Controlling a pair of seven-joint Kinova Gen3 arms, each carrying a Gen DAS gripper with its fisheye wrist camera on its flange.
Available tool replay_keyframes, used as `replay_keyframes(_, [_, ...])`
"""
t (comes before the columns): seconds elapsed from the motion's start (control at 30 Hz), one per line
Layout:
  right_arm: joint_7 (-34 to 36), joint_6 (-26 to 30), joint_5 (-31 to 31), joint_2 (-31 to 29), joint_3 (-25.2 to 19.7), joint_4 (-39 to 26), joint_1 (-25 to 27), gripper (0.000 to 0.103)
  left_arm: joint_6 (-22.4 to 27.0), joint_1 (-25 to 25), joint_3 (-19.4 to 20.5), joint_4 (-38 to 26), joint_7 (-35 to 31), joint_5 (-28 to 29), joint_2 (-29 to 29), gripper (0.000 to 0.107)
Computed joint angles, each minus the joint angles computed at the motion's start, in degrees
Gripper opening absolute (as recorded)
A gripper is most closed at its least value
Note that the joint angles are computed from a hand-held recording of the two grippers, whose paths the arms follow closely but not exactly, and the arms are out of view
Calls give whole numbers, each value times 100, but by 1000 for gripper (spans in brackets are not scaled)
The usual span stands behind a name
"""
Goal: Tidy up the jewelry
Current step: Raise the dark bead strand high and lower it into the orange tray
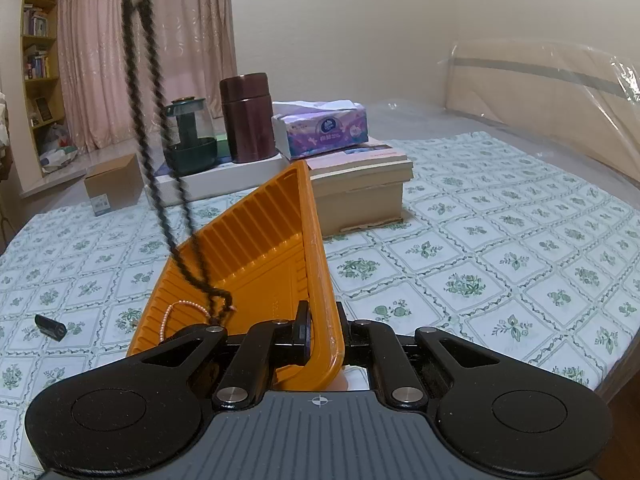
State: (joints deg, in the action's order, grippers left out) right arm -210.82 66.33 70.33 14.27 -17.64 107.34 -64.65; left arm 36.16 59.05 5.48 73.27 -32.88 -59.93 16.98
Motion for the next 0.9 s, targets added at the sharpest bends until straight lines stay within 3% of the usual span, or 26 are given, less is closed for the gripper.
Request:
replay_keyframes(0.57, [-40,-23,-5,0,0,43,15,9,-207,-460,18,211,-1180,1933,423,6])
replay_keyframes(0.77, [-49,-12,-16,8,-2,52,3,8,-331,-846,246,196,-2158,2824,470,6])
replay_keyframes(0.9, [-50,-19,-17,1,1,70,9,8,-379,-845,150,204,-2417,3138,493,6])
